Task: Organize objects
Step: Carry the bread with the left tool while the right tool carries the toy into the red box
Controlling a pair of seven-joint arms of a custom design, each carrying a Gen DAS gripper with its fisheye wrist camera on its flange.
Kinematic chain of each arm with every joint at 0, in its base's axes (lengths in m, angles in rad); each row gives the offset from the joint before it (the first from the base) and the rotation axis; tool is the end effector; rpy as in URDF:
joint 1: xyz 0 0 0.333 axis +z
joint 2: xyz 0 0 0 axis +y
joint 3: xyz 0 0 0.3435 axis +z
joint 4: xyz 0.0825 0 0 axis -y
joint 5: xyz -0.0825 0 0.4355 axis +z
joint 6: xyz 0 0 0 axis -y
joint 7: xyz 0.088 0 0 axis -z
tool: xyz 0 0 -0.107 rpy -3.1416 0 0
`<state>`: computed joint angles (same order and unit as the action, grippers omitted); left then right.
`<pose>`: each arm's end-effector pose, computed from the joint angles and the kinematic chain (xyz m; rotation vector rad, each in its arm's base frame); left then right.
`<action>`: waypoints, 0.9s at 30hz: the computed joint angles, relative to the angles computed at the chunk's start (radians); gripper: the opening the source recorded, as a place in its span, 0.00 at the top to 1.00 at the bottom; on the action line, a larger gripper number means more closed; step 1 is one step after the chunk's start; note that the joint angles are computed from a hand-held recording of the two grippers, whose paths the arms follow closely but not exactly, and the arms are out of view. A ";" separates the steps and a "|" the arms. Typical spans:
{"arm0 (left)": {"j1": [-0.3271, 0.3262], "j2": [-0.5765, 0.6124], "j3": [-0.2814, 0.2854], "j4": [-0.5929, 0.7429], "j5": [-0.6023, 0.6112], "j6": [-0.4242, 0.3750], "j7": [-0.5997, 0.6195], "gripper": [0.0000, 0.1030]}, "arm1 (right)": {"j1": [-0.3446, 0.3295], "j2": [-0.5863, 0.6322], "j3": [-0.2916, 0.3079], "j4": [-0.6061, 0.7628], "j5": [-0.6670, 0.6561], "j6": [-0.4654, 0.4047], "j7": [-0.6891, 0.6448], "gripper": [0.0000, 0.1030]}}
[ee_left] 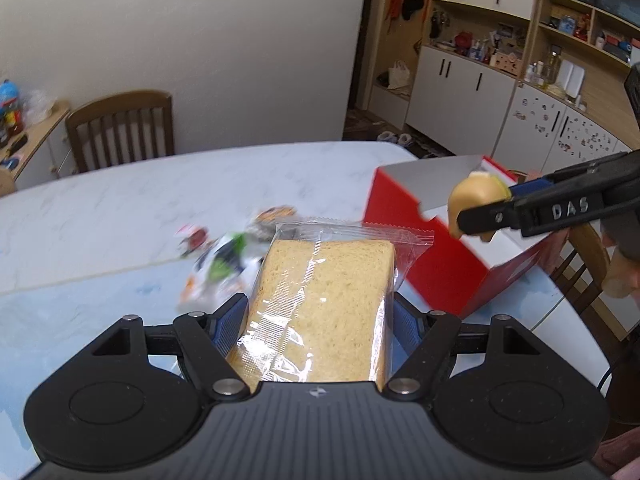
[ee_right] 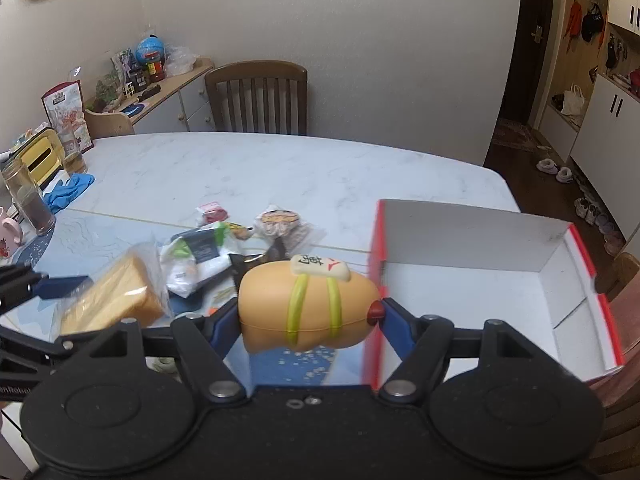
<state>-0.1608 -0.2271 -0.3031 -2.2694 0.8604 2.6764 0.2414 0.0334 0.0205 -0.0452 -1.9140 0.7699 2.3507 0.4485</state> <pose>0.4869 -0.2784 0.5108 -1.8624 1.5476 -0.8049 0.6511 0.0024 0.5384 -2.1680 1.0485 -0.3076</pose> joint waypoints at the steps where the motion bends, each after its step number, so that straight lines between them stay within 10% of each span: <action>1: 0.000 0.020 -0.004 0.027 0.004 -0.010 0.005 0.28 | -0.006 0.007 -0.005 0.010 0.006 -0.007 -0.013 0.30; 27: -0.265 0.729 0.142 0.919 -0.188 -0.263 0.474 0.28 | -0.201 0.346 0.011 0.343 -0.063 -0.026 -0.045 0.29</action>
<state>-0.4259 0.5021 -0.1606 -1.3502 0.6721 2.4137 0.7156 -0.1676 0.3664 -0.0343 -1.5714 0.7074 2.3248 0.4037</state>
